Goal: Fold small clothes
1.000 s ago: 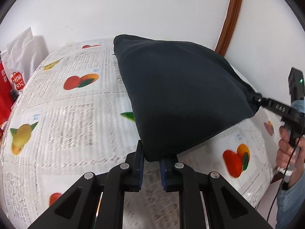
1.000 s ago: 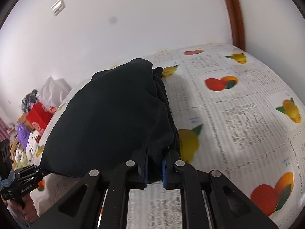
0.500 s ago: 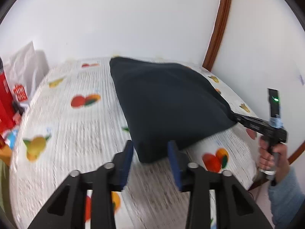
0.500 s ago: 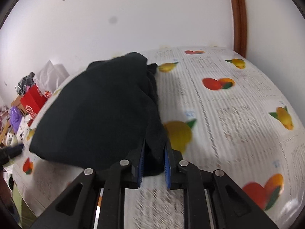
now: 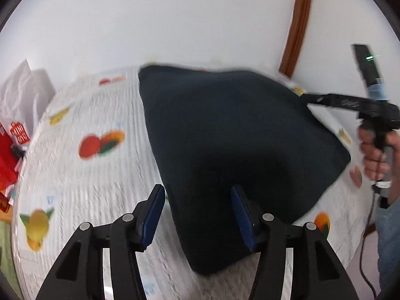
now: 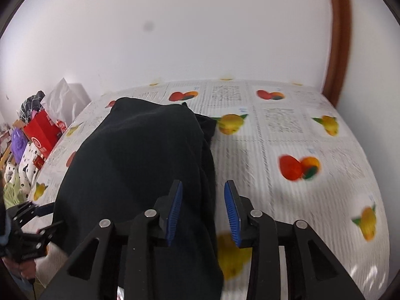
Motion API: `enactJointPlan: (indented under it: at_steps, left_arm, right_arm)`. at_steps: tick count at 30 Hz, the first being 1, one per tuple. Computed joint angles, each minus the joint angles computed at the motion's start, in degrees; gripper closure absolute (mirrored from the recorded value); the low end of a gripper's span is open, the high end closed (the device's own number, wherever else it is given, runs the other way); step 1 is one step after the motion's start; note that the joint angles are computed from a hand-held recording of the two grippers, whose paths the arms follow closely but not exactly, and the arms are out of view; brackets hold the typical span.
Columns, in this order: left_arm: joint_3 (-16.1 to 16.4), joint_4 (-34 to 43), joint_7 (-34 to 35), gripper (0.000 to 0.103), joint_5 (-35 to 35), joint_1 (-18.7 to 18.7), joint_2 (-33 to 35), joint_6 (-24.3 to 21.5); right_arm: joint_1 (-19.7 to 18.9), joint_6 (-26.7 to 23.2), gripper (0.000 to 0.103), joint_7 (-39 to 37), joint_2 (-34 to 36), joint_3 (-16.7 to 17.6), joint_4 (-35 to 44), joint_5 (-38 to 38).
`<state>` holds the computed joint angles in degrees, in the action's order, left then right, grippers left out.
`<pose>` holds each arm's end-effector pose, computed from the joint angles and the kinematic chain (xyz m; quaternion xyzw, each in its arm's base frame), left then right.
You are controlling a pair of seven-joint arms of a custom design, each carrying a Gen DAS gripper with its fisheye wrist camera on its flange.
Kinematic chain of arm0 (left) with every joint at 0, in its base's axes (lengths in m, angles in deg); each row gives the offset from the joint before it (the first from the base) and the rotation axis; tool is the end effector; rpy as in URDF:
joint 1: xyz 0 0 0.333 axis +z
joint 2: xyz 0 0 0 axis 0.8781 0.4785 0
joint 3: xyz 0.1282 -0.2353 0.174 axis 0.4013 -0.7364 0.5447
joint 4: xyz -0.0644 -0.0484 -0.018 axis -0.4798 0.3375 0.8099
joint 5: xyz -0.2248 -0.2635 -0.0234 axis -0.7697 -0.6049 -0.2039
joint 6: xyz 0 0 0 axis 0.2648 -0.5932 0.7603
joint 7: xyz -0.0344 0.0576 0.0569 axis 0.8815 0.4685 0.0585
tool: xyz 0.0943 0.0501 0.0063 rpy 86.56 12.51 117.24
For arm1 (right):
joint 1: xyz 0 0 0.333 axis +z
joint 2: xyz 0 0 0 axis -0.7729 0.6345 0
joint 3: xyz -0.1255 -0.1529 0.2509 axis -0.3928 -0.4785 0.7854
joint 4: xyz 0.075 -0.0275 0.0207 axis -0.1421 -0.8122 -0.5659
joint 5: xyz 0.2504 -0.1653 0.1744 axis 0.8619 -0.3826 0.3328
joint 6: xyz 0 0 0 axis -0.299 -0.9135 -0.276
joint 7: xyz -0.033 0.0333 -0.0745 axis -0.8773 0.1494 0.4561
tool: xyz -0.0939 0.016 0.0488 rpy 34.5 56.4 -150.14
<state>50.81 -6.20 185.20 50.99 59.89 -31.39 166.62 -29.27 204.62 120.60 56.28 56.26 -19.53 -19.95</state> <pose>0.6302 -0.2359 0.4620 -0.3536 0.8650 -0.3407 0.1036 0.6158 0.1621 0.4613 -0.5031 0.7809 -0.2687 0.2547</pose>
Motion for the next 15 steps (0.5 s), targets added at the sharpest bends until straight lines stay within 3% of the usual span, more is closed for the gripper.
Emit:
enactJointPlan:
  at_steps: [3, 5, 8, 10, 11, 12, 14, 15]
  left_arm:
    - [2.95, 5.41, -5.37, 0.049, 4.79, -3.08, 2.92, -1.72]
    - [2.68, 9.49, -7.01, 0.047, 5.62, -3.08, 5.34, -4.55]
    - [3.49, 13.94, -9.43, 0.042, 8.27, -4.35, 7.97, -7.87]
    - [3.95, 15.22, -10.71, 0.041, 9.94, -5.18, 8.91, -8.74]
    - [4.16, 15.5, -10.99, 0.041, 10.85, -5.56, 9.25, -8.65]
    - [4.13, 15.37, -10.91, 0.041, 11.53, -5.7, 9.31, -8.23]
    - [3.62, 14.48, -10.41, 0.041, 12.1, -5.51, 9.06, -6.97]
    - [3.38, 13.86, -10.3, 0.041, 12.21, -5.34, 8.72, -6.52]
  right_arm:
    - [-3.72, -0.57, 0.055, -7.79, 5.46, 2.21, 7.1, 9.13]
    - [-4.63, -2.11, 0.055, -10.93, 8.86, 2.22, 11.8, 13.62]
    - [-6.64, 0.44, 0.057, -14.75, 12.47, 3.08, 15.89, 20.31]
    - [-8.94, 1.16, 0.088, -17.86, 15.15, 5.38, 19.6, 22.6]
    - [-8.72, 0.95, 0.096, -22.73, 16.39, 5.14, 21.57, 25.76]
    - [-7.13, 1.98, 0.097, -23.59, 16.33, 2.99, 21.54, 25.03]
    - [-4.88, 9.3, 0.097, -19.03, 13.87, -0.79, 16.89, 19.05]
    - [-3.31, 10.15, 0.098, -20.35, 13.94, -2.96, 16.19, 21.82]
